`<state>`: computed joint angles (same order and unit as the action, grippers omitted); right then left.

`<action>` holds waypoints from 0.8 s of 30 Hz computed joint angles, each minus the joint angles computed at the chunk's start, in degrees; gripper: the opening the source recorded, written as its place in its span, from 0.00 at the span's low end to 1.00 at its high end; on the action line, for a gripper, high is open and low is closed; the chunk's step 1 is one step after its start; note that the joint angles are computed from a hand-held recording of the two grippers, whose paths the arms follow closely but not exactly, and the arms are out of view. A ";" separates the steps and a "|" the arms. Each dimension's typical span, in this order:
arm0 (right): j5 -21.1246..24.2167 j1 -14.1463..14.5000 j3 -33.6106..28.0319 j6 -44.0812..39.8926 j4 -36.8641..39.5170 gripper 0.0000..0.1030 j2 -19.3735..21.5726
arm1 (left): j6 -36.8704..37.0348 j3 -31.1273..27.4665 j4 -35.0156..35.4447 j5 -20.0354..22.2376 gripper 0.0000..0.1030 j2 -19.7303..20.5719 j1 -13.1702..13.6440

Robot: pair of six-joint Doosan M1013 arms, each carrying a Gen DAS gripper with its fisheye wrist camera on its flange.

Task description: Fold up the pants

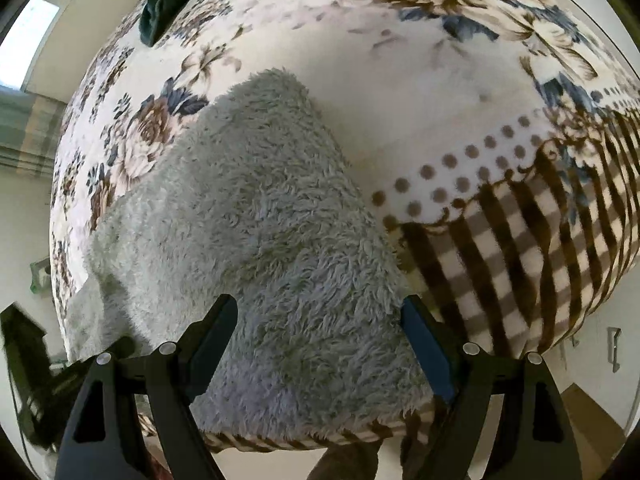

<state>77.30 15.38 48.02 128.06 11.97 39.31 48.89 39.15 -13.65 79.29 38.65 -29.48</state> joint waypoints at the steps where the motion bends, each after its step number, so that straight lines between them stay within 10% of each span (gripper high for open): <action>1: -0.20 -0.05 -0.02 0.16 0.22 0.83 0.05 | -0.32 1.01 1.71 -1.57 0.07 -1.24 -0.01; 16: 1.12 -0.92 -1.05 -1.05 3.05 0.83 0.81 | -7.15 8.52 -6.67 0.66 0.17 -4.89 3.18; 19: 0.94 -1.60 -0.29 -1.58 4.83 0.83 0.54 | -9.72 5.29 -4.88 4.13 0.36 -3.62 3.28; 21: 1.69 -2.42 0.37 -2.71 8.90 0.83 0.83 | -10.81 3.72 -1.64 3.51 0.67 -3.19 3.13; 24: -0.88 -4.20 5.24 -2.16 19.88 0.78 0.10 | -12.15 2.14 -1.45 0.05 0.69 -2.02 3.74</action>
<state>76.42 11.18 53.26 125.91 31.85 39.40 36.74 41.29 -15.11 79.34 36.63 -25.74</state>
